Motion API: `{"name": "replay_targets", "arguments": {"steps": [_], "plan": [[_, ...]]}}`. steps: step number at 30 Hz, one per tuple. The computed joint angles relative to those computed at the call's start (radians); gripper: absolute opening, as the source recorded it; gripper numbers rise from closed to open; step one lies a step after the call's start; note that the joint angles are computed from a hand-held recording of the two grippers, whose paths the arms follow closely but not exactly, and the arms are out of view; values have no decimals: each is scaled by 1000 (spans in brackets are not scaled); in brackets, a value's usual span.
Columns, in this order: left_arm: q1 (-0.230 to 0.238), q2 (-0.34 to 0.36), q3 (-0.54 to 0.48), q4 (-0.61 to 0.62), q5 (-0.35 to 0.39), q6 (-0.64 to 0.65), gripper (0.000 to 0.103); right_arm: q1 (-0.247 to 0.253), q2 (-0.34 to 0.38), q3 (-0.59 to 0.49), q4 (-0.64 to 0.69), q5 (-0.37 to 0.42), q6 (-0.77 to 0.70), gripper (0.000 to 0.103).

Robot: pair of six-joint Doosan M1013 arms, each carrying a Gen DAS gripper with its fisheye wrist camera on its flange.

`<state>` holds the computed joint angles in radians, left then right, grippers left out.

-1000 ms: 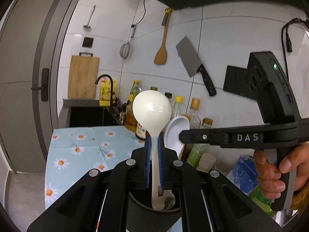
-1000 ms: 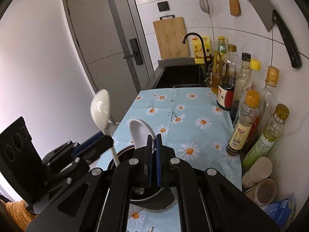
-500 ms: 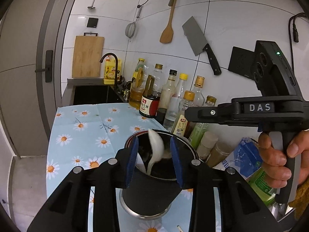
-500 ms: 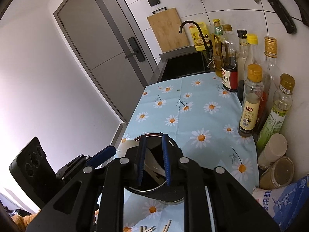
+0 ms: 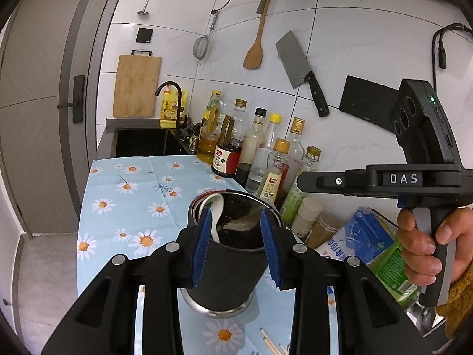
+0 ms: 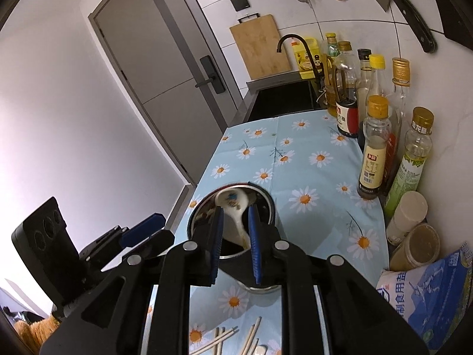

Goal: Organize utensils
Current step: 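Open the right tool over the black holder while the left tool drops the beige spoon in, then lower the left tool to the chopsticks and close on one chopstick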

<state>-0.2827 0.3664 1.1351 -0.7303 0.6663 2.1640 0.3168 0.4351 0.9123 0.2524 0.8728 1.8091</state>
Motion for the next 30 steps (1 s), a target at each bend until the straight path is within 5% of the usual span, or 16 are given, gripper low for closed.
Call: {"name": "replay_targets", "arguments": {"steps": [7, 19, 30], "plan": [[5, -33, 32, 16, 26, -15, 33, 11, -33, 44, 9, 0, -10, 27], [14, -93, 113, 61, 145, -31, 39, 16, -90, 163, 79, 45, -7, 27], [20, -89, 141, 207, 340, -127, 39, 17, -128, 274, 123, 101, 15, 27]]}}
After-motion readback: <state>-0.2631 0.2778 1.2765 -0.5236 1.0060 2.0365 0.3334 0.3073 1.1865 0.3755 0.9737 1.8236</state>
